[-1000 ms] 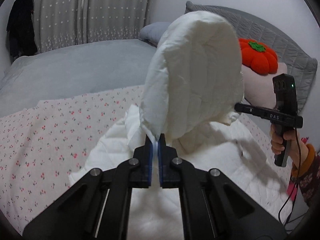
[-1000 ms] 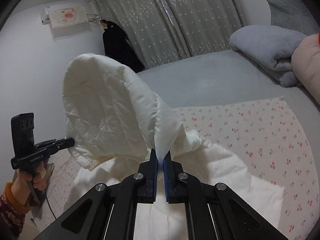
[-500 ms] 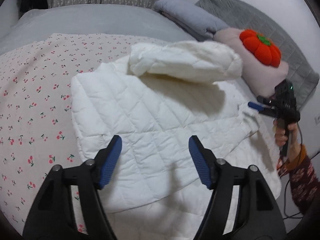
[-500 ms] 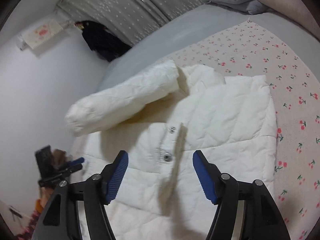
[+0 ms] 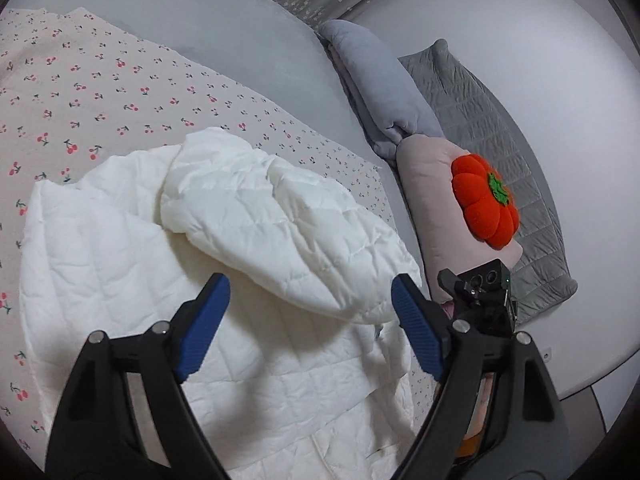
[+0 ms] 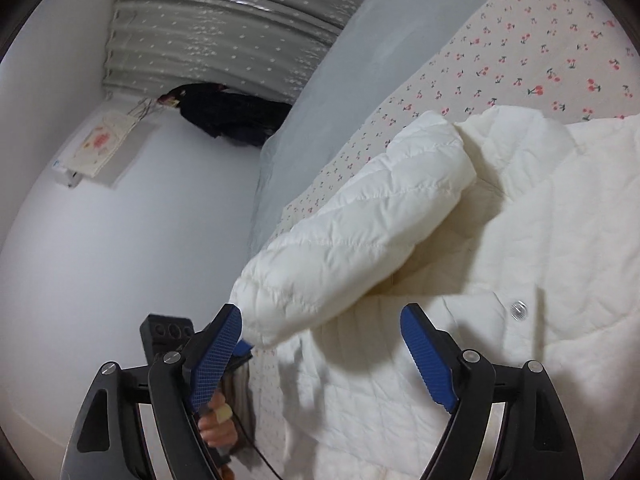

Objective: Fold large clothes

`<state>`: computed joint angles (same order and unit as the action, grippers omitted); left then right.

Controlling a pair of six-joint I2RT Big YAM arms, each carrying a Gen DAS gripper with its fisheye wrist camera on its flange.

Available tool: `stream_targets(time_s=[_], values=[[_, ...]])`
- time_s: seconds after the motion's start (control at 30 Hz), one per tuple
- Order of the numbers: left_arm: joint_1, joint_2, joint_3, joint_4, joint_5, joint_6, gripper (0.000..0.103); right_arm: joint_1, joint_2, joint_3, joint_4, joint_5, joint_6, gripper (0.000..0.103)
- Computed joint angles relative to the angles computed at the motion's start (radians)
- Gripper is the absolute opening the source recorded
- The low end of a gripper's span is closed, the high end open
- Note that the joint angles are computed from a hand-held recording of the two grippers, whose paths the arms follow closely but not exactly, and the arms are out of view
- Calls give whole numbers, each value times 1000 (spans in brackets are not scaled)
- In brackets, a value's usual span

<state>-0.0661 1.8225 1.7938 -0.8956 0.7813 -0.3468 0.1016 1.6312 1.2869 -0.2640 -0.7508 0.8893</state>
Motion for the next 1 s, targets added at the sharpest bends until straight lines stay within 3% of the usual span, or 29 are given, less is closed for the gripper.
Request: stream_targets(time_s=[0.07, 0.17, 0.2, 0.23, 0.27, 0.3, 0.33, 0.4, 0.47, 0.57, 0.7, 0.8, 1.0], values=[[-10, 20, 24, -16, 9, -35, 83, 12, 46, 32, 47, -15, 111, 84], [-23, 59, 64, -34, 8, -113, 83, 34, 96, 87, 7, 9, 211, 79], [-28, 65, 73, -37, -6, -141, 81, 44, 103, 107, -29, 21, 199, 52], [-31, 62, 70, -23, -20, -165, 63, 52, 104, 125, -68, 36, 160, 16], [-34, 50, 59, -5, -26, -175, 52, 61, 89, 133, -110, 75, 115, 12], [-37, 37, 50, 5, -27, -175, 25, 69, 65, 129, -134, 113, 83, 10], [-39, 12, 29, 23, -24, -179, 13, 74, 39, 120, -150, 133, 51, 9], [-40, -50, -38, 88, -8, -195, 12, 79, -24, 87, -170, 149, 9, 8], [-42, -130, -113, 117, -4, -161, 11, 91, -95, 49, -196, 176, -43, 8], [-57, -255, -229, 112, -50, -71, 11, 124, -208, -19, -246, 232, -126, 8], [-66, -394, -396, 130, -93, 16, 11, 161, -335, -153, -223, 249, -121, 8], [-73, -443, -481, 103, -124, 44, 10, 193, -368, -216, -248, 279, -116, 8], [-62, -461, -616, 87, -166, -4, 10, 251, -331, -268, -315, 379, -105, 7]])
